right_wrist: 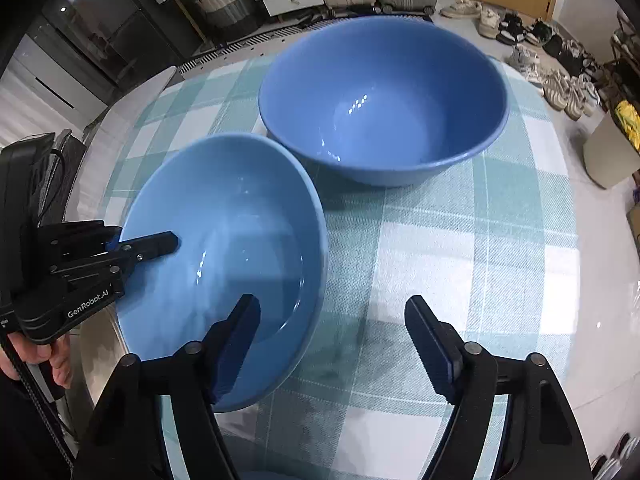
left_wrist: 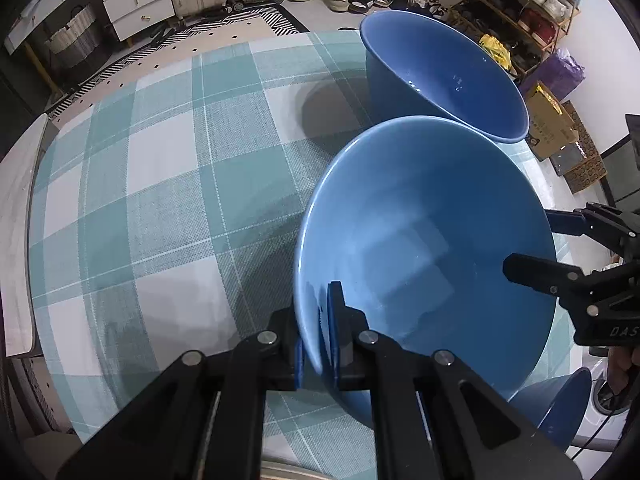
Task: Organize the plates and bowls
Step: 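Close the right gripper on the bowl rim while the left gripper holds it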
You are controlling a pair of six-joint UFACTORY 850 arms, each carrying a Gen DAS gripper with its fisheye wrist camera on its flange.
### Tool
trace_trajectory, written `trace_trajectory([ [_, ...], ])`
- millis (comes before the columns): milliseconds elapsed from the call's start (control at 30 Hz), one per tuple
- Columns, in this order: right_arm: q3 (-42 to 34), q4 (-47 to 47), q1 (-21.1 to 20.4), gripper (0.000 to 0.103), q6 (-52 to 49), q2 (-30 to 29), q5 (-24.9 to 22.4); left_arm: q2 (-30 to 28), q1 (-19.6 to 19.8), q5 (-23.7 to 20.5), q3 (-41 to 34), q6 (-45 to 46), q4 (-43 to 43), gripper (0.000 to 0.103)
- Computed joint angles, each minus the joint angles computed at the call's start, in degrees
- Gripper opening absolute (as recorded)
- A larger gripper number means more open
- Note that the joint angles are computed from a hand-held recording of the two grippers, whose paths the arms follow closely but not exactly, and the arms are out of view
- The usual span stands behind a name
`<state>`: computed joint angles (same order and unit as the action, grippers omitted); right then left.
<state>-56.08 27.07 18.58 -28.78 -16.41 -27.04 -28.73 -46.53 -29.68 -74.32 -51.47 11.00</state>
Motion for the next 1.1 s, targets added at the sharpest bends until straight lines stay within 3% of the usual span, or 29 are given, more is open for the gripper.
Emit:
trace_trajectory([
  [233, -1.37, 2.76, -0.40, 0.049, -0.66, -2.17, -3.16, -0.04, 0.28, 0.49, 0.20, 0.15, -0.91, 0.007],
  [500, -1.23, 1.10, 0.22, 0.034, 1.17, -2.09, -3.20, 0.05, 0.39, 0.48, 0.30, 0.61, -1.86, 0.007],
  [667, -1.21, 3.77, 0.67, 0.017, -1.21, -1.91, -3.41, -0.41, 0.13, -0.90, -0.41, -0.56, -0.84, 0.007],
  [1100, -1.03, 0.30, 1.38, 0.015, 3.64, -0.60, -3.37, 0.45, -0.52, -1.93, -0.47, -0.96, -2.42, 0.007],
])
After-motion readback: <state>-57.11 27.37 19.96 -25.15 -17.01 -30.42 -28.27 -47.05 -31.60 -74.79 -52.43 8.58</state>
